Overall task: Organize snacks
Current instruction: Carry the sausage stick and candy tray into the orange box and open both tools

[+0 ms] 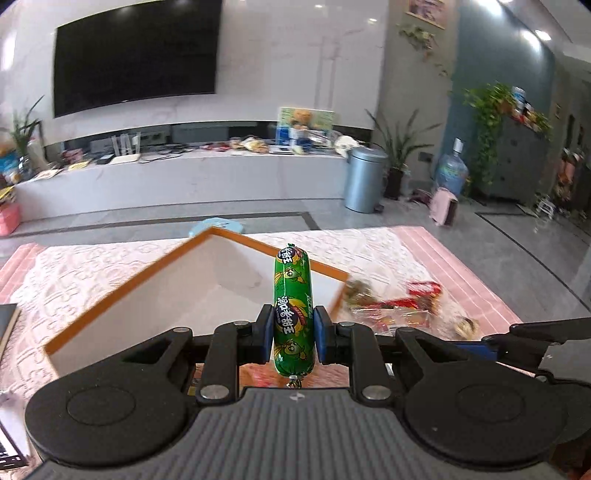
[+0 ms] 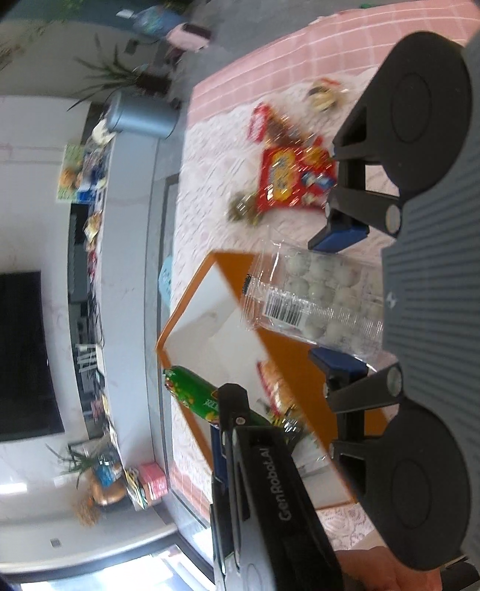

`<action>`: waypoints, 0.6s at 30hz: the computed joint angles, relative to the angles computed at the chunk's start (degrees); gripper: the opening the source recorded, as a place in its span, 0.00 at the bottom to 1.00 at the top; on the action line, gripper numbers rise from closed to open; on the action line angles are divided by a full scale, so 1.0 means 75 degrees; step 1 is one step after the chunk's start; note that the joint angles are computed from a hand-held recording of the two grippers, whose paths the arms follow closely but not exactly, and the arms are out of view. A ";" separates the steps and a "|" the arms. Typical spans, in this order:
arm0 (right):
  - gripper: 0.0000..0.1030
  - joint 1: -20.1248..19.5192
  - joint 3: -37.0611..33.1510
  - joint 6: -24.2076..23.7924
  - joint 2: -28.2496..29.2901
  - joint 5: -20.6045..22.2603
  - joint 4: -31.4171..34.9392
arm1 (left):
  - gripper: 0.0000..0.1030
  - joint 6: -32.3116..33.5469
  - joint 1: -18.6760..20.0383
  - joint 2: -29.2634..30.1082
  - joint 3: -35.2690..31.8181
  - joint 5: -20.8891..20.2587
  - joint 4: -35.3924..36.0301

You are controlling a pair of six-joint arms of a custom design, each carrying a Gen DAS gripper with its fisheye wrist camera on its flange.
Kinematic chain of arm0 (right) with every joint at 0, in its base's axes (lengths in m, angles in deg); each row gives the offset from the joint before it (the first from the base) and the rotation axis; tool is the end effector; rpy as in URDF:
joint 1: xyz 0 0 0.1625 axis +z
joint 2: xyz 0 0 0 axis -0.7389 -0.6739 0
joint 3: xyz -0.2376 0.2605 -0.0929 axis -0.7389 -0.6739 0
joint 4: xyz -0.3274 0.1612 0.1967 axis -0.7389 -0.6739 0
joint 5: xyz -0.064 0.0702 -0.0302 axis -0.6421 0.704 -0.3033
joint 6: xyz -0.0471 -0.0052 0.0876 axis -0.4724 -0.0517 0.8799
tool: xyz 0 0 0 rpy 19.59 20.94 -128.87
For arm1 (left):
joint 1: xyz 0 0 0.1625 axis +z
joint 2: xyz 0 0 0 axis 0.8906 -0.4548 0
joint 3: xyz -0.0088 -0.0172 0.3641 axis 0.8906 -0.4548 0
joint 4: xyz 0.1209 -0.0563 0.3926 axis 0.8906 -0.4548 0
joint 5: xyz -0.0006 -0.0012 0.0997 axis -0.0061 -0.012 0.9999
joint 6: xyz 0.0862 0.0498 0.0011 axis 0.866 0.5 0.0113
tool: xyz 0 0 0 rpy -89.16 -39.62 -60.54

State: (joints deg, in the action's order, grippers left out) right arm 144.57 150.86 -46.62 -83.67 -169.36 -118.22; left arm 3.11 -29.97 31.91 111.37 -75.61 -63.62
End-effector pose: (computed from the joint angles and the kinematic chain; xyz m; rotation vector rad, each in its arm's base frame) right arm 0.1819 -0.5632 0.2393 1.0999 -2.4468 0.6681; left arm -0.3383 -0.4909 0.1349 0.2416 2.0881 -1.2229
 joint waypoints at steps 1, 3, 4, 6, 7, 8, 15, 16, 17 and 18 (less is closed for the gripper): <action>0.53 0.0067 -0.0072 -0.0009 0.0074 0.0011 0.0026 | 0.23 -0.0033 0.0027 -0.0092 0.0069 0.0049 0.0001; 0.53 0.0210 -0.0251 0.0002 0.0254 0.0027 0.0114 | 0.23 -0.0070 0.0112 -0.0261 0.0136 0.0134 0.0104; 0.53 0.0264 -0.0350 0.0024 0.0342 0.0045 0.0188 | 0.23 -0.0047 0.0157 -0.0332 0.0174 0.0170 0.0111; 0.53 0.0347 -0.0591 0.0133 0.0526 0.0125 0.0416 | 0.23 -0.0106 0.0254 -0.0519 0.0233 0.0172 0.0296; 0.53 0.0398 -0.0727 0.0180 0.0662 0.0140 0.0477 | 0.23 -0.0195 0.0320 -0.0613 0.0238 0.0134 0.0452; 0.53 0.0449 -0.0839 0.0186 0.0786 0.0134 0.0491 | 0.23 -0.0269 0.0403 -0.0700 0.0231 0.0078 0.0579; 0.53 0.0705 -0.1794 0.0220 0.1824 -0.0171 0.0652 | 0.23 -0.0351 0.0953 -0.0986 0.0035 -0.0374 0.1303; 0.53 0.0728 -0.1931 0.0198 0.1984 -0.0263 0.0643 | 0.23 -0.0330 0.1032 -0.0971 -0.0024 -0.0438 0.1390; 0.53 0.0756 -0.2092 0.0182 0.2165 -0.0362 0.0644 | 0.23 -0.0346 0.1099 -0.0937 -0.0080 -0.0475 0.1495; 0.53 0.0778 -0.2238 0.0149 0.2334 -0.0457 0.0649 | 0.23 -0.0399 0.1157 -0.0917 -0.0125 -0.0518 0.1640</action>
